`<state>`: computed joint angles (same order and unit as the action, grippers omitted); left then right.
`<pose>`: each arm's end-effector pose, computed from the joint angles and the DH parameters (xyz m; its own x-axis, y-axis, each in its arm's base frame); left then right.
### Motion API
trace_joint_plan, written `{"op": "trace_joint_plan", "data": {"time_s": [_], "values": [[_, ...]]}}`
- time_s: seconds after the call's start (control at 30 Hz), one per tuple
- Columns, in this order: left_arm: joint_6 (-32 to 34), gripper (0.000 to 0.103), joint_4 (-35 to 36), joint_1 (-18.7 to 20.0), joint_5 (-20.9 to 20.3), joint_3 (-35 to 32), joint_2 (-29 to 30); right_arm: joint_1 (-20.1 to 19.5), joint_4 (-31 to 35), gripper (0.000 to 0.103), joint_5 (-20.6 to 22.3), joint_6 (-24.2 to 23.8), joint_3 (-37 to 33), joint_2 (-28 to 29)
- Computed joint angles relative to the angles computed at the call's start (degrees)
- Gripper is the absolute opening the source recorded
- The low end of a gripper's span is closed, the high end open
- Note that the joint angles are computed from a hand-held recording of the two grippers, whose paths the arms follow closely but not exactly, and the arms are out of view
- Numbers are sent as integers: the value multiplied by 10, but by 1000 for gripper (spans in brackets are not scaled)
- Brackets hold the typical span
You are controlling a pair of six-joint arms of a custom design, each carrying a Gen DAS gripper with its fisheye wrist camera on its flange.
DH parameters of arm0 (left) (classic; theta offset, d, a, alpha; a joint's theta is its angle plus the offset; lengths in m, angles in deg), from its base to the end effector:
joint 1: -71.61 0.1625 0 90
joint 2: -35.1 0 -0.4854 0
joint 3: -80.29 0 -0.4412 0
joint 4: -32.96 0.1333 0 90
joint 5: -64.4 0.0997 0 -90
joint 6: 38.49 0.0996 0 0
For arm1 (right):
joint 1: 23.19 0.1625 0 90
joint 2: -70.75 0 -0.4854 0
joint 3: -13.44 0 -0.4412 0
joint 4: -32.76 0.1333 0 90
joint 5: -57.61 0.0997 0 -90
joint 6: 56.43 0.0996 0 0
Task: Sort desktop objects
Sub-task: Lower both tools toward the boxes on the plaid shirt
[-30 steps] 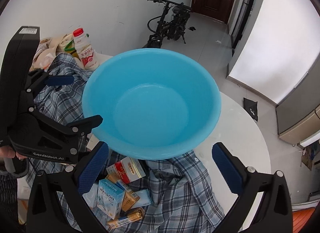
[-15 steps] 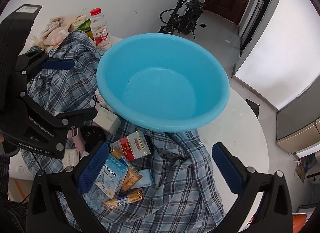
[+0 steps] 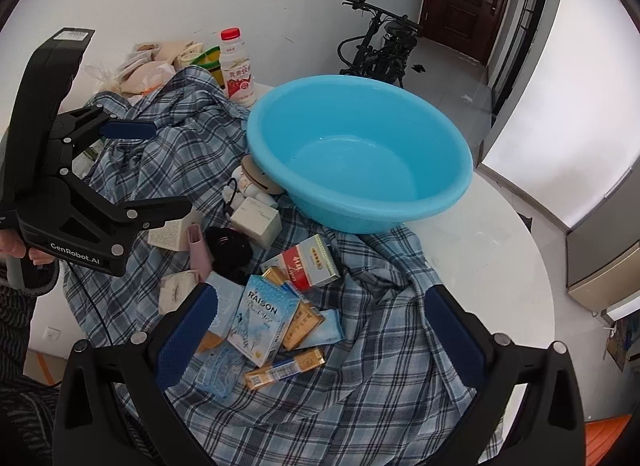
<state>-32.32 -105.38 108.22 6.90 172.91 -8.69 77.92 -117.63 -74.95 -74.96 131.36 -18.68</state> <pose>-0.4825 -0.5912 0.0814 -0.4101 0.7399 -0.5332 0.8517 0.5198 0.0662 0.1641 -0.4936 0.4278 -0.6986 -0.0668 0.7124 -0.4067 0.8562 -0.3186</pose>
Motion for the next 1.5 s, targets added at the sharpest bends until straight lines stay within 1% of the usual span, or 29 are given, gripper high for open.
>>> {"op": "trace_joint_plan", "data": {"time_s": [0.17, 0.23, 0.33, 0.43, 0.53, 0.6, 0.63, 0.73, 0.87, 0.93, 0.97, 1.03, 1.1, 1.2, 1.27, 1.33, 1.43, 1.5], "values": [[17, 103, -31, -7, -11, 62, -38, 5, -20, 103, 20, 0, 43, -23], [17, 103, -45, -8, -10, 84, -48, 6, -35, 103, 25, -3, 62, -29], [32, 103, -75, -13, 0, 117, -58, 4, -74, 103, 29, -17, 94, -36], [39, 103, -107, -15, 11, 150, -64, 1, -130, 103, 28, -39, 127, -39], [32, 103, -121, -10, 6, 170, -68, -12, -184, 103, 45, -61, 159, -43], [23, 103, -131, -4, -8, 182, -69, -30, -195, 103, 72, -74, 175, -50], [16, 103, -144, -2, -6, 191, -69, -40, -202, 103, 83, -77, 182, -52], [1, 103, -191, -2, 10, 219, -64, -58, -301, 103, 80, -81, 216, -37], [-23, 103, -228, 4, 12, 244, -62, -62, -465, 103, 67, -124, 256, 1], [-28, 103, -254, 4, 18, 256, -59, -64, -513, 103, 76, -138, 270, 11], [-24, 103, -269, 3, 23, 261, -57, -69, -525, 103, 87, -142, 276, 11], [-7, 103, -306, -2, 38, 273, -52, -82, -527, 103, 117, -143, 285, 3], [12, 103, -335, -5, 37, 282, -50, -94, -523, 103, 135, -141, 292, -4], [23, 103, -332, -3, 24, 282, -49, -104, -530, 103, 135, -153, 296, -1], [32, 103, -323, 0, 16, 278, -47, -109, -543, 103, 135, -173, 298, 3], [32, 103, -310, 4, 9, 273, -46, -117, -542, 103, 145, -190, 297, 1], [32, 103, -303, 13, -5, 265, -45, -137, -520, 103, 183, -213, 295, -14], [43, 103, -296, 19, -14, 258, -44, -149, -484, 103, 208, -212, 289, -29]]}}
